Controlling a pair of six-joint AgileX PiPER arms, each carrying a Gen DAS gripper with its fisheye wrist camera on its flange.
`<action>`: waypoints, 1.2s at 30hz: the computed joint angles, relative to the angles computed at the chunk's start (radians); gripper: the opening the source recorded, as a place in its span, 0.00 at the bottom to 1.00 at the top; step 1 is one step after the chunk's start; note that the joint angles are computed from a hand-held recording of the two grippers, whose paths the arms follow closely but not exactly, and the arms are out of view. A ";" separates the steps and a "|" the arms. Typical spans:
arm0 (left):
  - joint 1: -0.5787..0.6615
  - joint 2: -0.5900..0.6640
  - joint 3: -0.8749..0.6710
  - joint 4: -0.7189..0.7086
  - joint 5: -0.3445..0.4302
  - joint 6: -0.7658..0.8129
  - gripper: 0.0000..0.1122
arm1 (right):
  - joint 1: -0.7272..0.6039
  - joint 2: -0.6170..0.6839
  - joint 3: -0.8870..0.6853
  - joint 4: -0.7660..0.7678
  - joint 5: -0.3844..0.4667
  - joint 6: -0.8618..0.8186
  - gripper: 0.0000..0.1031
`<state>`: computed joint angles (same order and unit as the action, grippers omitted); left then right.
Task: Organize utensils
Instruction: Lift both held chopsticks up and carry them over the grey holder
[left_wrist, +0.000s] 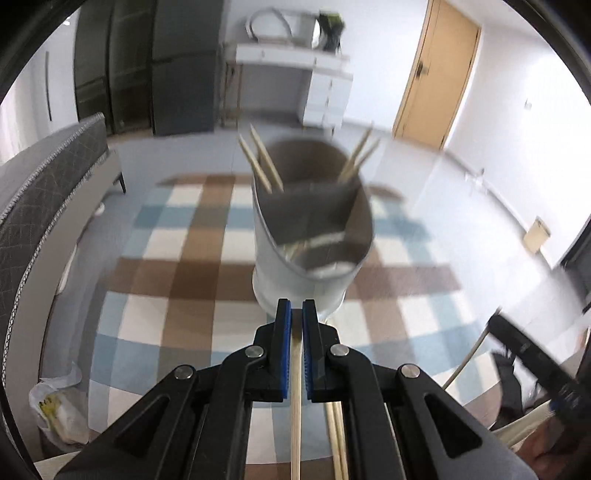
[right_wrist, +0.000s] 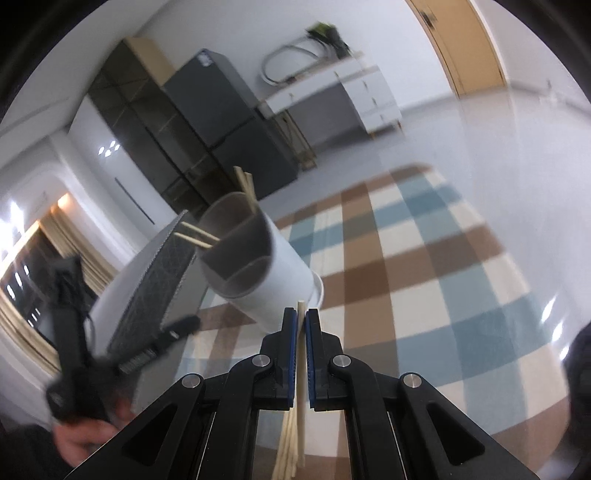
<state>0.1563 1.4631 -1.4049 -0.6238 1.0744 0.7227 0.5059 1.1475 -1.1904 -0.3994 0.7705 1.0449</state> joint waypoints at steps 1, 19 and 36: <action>-0.004 0.006 -0.002 -0.026 -0.014 0.007 0.02 | 0.028 0.000 -0.007 -0.038 0.010 0.025 0.04; 0.089 -0.022 -0.031 -0.262 -0.020 0.075 0.02 | 0.244 0.036 -0.115 -0.310 0.185 0.178 0.04; -0.059 0.356 -0.728 -0.211 -0.078 -0.222 0.02 | -0.090 0.337 -0.783 0.080 0.192 -0.412 0.04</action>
